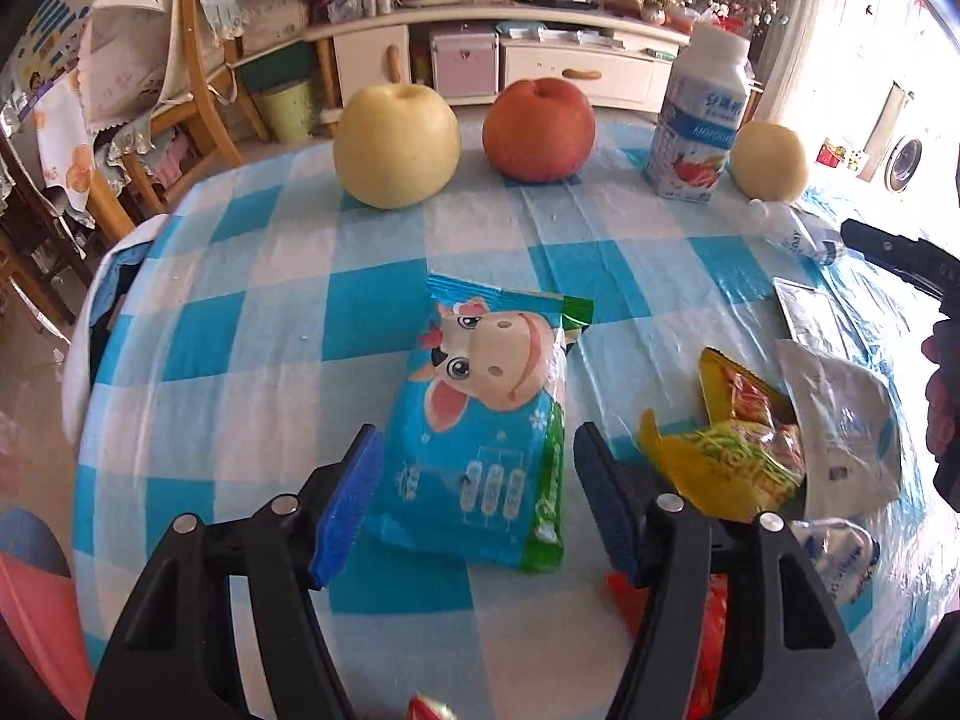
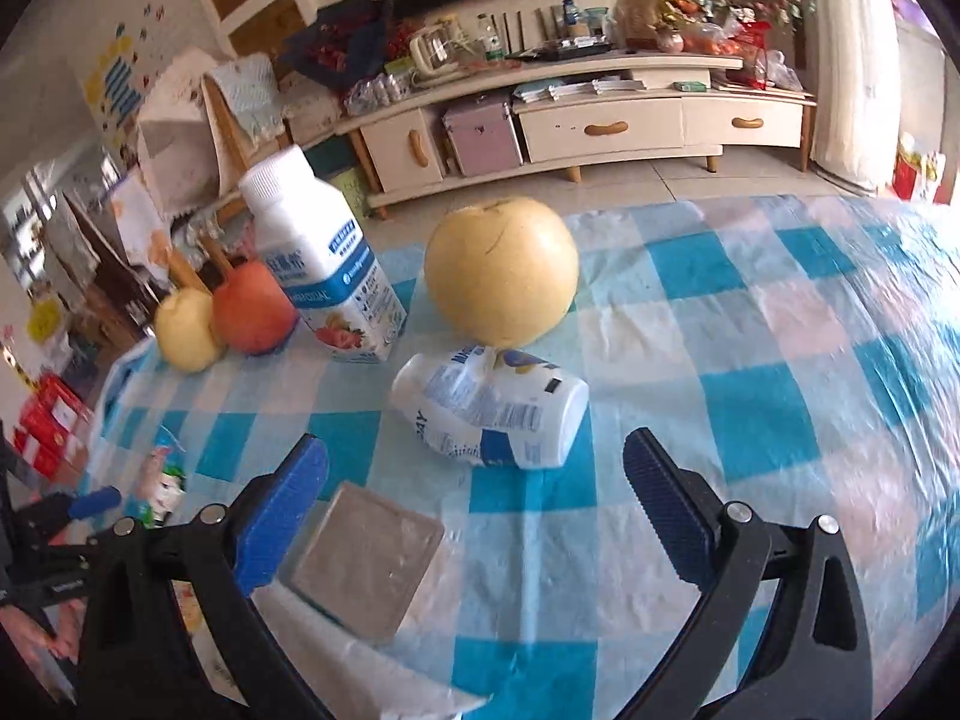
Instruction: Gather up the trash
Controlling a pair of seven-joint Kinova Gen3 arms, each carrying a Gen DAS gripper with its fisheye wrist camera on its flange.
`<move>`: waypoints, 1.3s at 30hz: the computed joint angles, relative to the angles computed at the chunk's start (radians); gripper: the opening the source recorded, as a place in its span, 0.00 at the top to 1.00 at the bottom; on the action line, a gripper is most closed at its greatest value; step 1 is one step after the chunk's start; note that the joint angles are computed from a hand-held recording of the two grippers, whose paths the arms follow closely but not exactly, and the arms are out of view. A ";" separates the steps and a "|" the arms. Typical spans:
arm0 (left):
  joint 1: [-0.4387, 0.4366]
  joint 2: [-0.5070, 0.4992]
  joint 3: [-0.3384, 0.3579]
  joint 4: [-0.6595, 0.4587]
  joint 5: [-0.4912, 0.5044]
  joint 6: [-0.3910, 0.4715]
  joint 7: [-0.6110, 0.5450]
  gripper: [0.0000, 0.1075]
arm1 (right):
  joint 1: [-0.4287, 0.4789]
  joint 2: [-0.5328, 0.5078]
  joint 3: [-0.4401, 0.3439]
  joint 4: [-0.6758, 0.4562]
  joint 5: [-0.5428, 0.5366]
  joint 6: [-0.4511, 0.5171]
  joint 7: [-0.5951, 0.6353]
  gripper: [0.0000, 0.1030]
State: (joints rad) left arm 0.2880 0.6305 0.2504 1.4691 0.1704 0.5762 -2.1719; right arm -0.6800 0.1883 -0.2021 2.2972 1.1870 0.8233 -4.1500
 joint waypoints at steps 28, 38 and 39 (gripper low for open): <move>0.092 0.009 -0.052 0.031 -0.119 -0.121 0.182 0.56 | 0.054 0.078 0.091 -0.036 0.048 -0.131 0.141 0.30; 0.031 -0.020 0.002 0.100 -0.075 -0.167 0.161 0.61 | 0.042 0.092 0.061 -0.065 -0.001 -0.123 0.215 0.56; 0.021 -0.025 0.010 0.110 -0.069 -0.172 0.152 0.61 | 0.034 0.086 0.075 -0.058 0.016 -0.143 0.198 0.50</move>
